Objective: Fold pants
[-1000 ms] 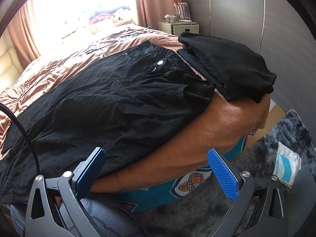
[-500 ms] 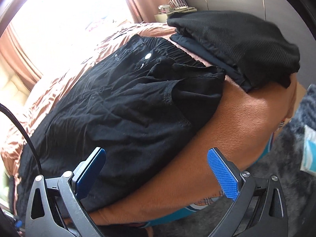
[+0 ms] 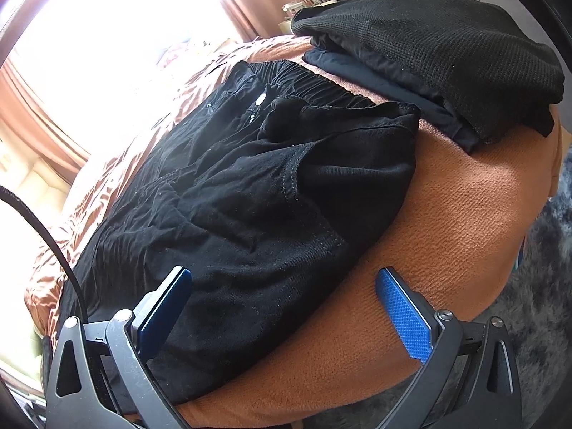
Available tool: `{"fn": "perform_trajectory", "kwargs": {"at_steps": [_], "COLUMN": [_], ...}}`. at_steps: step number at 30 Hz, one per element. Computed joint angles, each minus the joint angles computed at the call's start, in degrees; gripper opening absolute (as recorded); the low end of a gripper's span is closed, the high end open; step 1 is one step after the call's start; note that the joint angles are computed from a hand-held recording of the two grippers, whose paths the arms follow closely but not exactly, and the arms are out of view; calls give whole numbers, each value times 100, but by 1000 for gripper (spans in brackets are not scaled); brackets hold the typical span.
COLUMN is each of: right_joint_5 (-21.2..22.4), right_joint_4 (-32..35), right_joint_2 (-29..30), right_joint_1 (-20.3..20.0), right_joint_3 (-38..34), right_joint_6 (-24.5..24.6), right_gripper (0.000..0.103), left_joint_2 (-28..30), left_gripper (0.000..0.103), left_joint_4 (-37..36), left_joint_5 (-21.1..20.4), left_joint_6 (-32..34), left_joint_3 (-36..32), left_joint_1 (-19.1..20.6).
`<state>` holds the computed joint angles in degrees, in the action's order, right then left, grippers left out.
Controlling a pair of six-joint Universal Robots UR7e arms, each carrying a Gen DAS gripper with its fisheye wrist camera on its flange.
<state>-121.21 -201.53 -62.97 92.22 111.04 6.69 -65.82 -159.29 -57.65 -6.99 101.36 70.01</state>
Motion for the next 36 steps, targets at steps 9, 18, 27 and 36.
{"fn": "perform_trajectory", "kwargs": {"at_steps": [9,18,27,36], "right_joint_5": [112,417,1039,1368], "right_joint_4": [12,-276,-663,-778], "right_joint_2": [-125,-90,-121,-198], "right_joint_1": [-41,-156,-516,-764], "right_joint_3": [129,127,156,141], "right_joint_6": [260,204,477,765], "right_gripper": [93,83,67,46], "left_joint_2": [48,55,63,104], "left_gripper": [63,18,5,4], "left_joint_4": [-19,-976,-1377,-1424], "left_joint_5": [-272,-37,327,542], "left_joint_6": [53,177,424,629], "left_joint_3": [-99,-80,-143,-383], "left_joint_1": [221,200,33,-153]}}
